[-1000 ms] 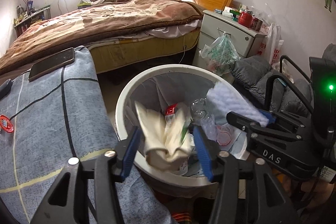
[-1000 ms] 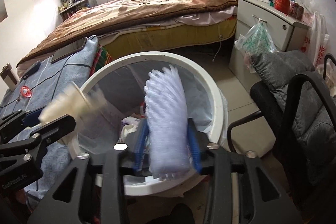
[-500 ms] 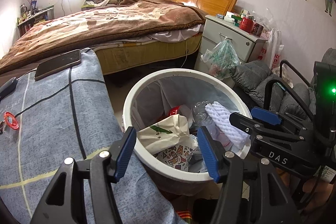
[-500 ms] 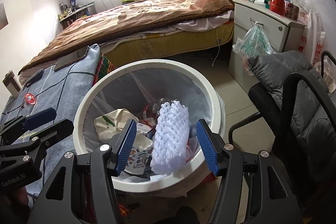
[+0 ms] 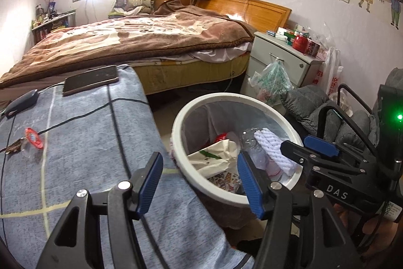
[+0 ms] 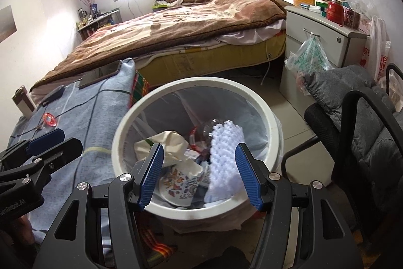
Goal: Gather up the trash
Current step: 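Open both tools to drop the cloth bag and foam sleeve into the bin, then move both tools back over the bed toward the wrapper and red cup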
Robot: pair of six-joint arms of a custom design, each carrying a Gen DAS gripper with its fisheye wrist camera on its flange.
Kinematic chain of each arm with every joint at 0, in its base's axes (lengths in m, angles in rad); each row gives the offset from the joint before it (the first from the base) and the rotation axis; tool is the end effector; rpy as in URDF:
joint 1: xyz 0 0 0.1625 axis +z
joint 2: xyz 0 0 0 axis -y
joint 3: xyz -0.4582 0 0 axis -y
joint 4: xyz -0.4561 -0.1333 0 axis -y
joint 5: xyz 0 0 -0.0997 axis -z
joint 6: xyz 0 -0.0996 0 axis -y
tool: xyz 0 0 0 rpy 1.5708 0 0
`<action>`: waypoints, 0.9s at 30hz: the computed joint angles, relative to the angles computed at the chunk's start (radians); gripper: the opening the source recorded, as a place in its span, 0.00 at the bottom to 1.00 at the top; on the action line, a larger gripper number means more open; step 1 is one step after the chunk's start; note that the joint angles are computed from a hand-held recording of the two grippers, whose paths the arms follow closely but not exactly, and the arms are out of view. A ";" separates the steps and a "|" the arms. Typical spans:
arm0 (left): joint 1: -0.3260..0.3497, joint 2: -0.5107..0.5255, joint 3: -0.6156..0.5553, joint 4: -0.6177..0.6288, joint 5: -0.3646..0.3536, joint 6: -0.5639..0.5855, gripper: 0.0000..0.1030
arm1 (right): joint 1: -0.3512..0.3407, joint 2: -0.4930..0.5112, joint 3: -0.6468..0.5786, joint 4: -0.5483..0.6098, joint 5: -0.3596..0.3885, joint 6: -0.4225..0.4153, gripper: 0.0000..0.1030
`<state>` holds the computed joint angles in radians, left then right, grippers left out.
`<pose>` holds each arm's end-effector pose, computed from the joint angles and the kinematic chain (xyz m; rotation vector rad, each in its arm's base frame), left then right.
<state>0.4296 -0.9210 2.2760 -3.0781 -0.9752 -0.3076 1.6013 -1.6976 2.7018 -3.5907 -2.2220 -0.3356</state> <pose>-0.3630 -0.3744 0.0154 1.0379 2.5009 -0.7053 0.0822 -0.3044 0.2752 -0.0059 -2.1859 1.0715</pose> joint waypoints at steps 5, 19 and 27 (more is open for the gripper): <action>0.003 -0.034 0.028 -0.015 0.013 -0.004 0.62 | 0.038 0.034 -0.006 -0.025 -0.017 -0.007 0.59; 0.023 -0.165 0.113 -0.012 0.085 -0.039 0.62 | 0.150 0.164 -0.036 -0.069 -0.054 0.010 0.59; 0.049 -0.251 0.159 0.020 0.136 -0.056 0.62 | 0.195 0.251 -0.064 -0.084 -0.046 0.025 0.59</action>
